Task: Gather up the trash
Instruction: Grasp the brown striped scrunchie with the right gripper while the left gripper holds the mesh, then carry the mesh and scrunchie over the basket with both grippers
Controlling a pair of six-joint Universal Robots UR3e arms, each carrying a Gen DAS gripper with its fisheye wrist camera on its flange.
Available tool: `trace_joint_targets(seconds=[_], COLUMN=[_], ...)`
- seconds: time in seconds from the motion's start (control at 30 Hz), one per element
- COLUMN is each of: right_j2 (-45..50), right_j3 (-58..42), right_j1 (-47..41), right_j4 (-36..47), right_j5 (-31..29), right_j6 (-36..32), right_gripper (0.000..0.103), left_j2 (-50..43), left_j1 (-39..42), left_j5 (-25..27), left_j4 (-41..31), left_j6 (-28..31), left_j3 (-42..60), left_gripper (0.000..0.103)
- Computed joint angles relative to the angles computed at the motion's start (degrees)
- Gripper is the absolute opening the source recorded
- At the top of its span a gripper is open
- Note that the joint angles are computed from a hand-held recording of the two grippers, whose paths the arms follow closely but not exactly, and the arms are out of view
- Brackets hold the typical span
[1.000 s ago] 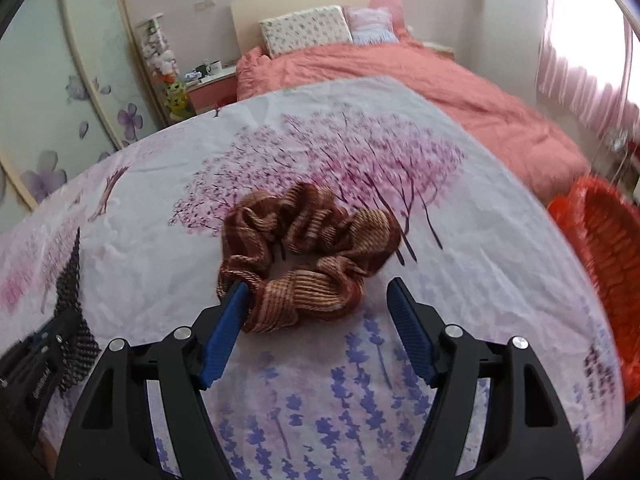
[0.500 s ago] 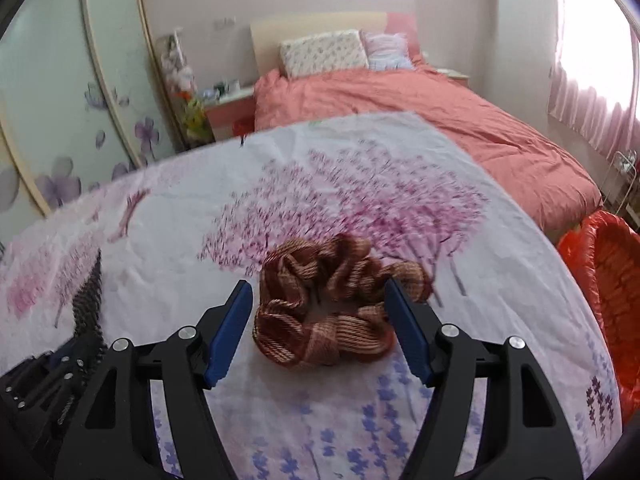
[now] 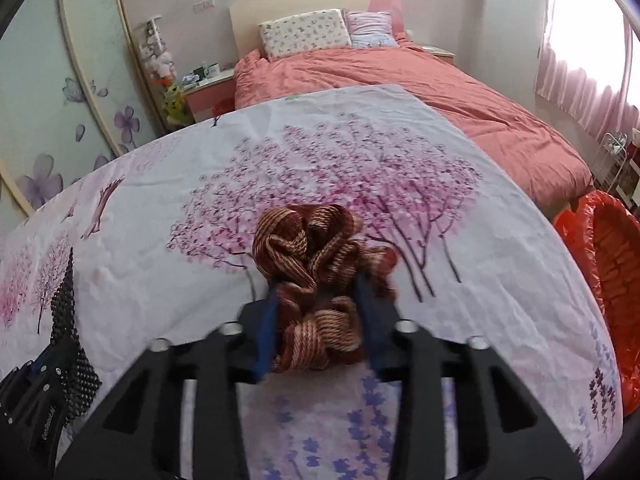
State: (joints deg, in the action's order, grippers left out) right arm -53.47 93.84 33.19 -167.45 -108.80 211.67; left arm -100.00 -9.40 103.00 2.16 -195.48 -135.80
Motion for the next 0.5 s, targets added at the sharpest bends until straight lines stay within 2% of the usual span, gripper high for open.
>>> trace_joint_targets(seconds=[0.13,0.2,0.27,0.5], right_j2=[-1.56,-3.33,-5.85,-13.89], right_j3=[2.22,4.65,8.22,19.67], right_j1=[0.07,-0.7,-1.38,-3.63], right_j4=[-1.34,-3.35,-6.43,-14.7], right_j5=[0.14,2.25,3.99,7.13], right_j6=[-2.04,-2.59,-3.76,-6.44], right_gripper=[0.015,0.009,0.007,0.007], left_j2=[-1.3,-0.9,-0.47,6.9], left_j1=[-2.33,-1.81,-1.44,1.99], left_j5=[3.41,2.69,2.02,-6.18], left_j4=[-1.94,-1.36,-0.82,0.58], left_j6=[-0.36,0.27,1.77,2.92], left_j3=[2.26,1.65,1.09,-3.41], left_gripper=[0.013,0.012,0.009,0.007])
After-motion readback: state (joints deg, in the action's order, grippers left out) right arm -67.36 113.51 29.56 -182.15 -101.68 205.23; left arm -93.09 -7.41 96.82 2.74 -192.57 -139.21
